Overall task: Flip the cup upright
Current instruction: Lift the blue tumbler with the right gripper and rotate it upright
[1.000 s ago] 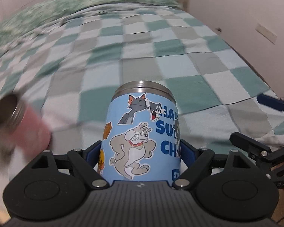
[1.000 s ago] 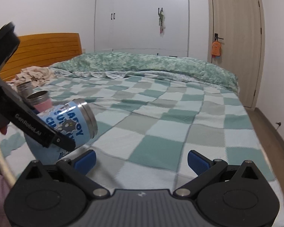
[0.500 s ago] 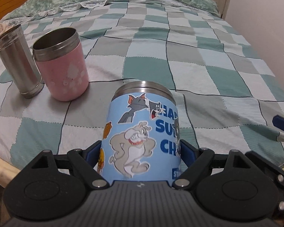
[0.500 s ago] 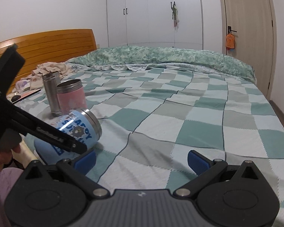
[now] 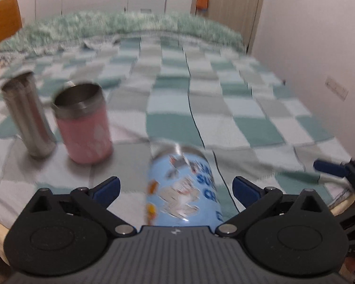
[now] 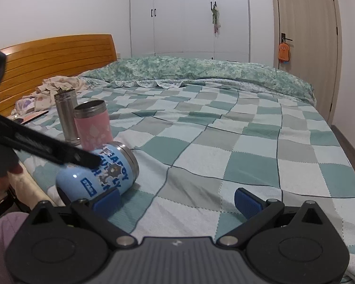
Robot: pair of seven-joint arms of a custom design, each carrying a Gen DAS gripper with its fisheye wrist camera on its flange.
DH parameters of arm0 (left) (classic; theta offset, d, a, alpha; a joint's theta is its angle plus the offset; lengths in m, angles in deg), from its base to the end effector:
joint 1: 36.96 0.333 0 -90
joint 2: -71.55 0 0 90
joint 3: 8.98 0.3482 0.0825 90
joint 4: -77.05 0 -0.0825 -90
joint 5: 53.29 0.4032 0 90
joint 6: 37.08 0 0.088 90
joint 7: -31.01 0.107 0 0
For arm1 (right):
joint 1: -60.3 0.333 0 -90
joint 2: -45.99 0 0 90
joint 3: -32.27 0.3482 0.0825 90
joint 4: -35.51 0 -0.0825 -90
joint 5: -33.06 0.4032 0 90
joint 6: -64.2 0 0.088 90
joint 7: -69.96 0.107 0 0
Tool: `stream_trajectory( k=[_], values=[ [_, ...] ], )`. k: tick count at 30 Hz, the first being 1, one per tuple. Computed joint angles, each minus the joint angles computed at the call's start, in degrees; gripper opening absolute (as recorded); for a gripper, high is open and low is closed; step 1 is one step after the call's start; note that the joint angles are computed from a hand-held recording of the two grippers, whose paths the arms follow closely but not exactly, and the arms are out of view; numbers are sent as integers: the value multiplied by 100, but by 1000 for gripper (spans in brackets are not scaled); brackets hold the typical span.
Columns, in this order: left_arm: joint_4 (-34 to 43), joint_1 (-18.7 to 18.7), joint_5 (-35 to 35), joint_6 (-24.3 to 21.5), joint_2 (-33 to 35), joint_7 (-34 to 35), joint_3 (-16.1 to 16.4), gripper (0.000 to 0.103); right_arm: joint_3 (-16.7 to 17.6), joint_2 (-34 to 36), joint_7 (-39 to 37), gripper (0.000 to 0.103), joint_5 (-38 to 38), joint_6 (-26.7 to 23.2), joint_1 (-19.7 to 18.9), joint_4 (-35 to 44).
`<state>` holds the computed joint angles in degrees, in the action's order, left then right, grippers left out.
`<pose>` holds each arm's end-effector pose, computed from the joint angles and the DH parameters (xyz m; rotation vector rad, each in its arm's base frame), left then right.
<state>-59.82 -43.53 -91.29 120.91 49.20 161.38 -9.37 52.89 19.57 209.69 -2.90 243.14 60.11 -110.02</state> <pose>0.4783 -0.0330 0.5691 -1.5033 2.0458 -1.0141 0.3964 0.2212 0.5434 -1.6847 1.4294 -0.7615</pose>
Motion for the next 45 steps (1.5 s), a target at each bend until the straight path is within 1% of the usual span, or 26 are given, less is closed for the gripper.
stream_trajectory(
  k=[1,5,8,11,13,16,17,18,21,25,27,30,34,36,38,39,41,45],
  values=[
    [23,-82,-167,8,-32,197,155,103,18,21,8,103,16,-25,12,42],
    [89,-116,-578,154,-64,821,514,103,35,239,33,103,66,-144,186,315],
    [156,27,-779,331,28,1058,627,103,-8,513,70,103,88,-277,396,609],
    [240,102,-1096,377,153,1411,820,103,-129,824,183,103,136,-389,658,914],
    [296,106,-1440,353,222,1840,981,103,-236,1051,304,103,225,-517,863,1145],
    [321,134,-1991,436,303,2544,1098,103,-308,1384,691,103,221,-813,1049,1498],
    [345,144,-2174,412,335,2769,1137,103,-383,1511,742,103,316,-944,1170,1622],
    [367,156,-2354,383,372,2997,1171,103,-523,1649,677,103,577,-1059,1359,1741],
    [439,230,-2850,317,493,3656,1230,103,-822,1973,643,103,1110,-1275,1737,2004],
    [548,442,-3213,141,703,4158,1168,103,-1112,2294,455,103,1745,-1551,2088,2320],
    [604,519,-3568,36,799,4497,1153,103,-1186,2424,319,103,2039,-1703,2187,2467],
    [704,689,-3882,-165,952,4779,1074,103,-1253,2590,159,103,2496,-1831,2267,2626],
    [774,934,-4202,-399,1097,5162,917,103,-1284,2761,-302,102,3342,-1876,2291,2786],
    [791,1054,-4326,-487,1133,5307,810,103,-1286,2850,-454,102,3607,-1932,2282,2890],
    [809,1177,-4423,-548,1161,5385,691,103,-1276,2939,-610,98,3884,-2004,2261,2993],
    [817,1242,-4442,-562,1175,5385,627,103,-1251,2986,-782,95,4185,-2040,2235,3032],
    [814,1351,-4476,-615,1176,5388,538,103,-1243,3044,-816,86,4429,-2158,2215,3092],
    [770,1475,-4535,-712,1119,5419,463,103,-1246,3009,-770,85,4457,-1971,2227,2988]
  ],
)
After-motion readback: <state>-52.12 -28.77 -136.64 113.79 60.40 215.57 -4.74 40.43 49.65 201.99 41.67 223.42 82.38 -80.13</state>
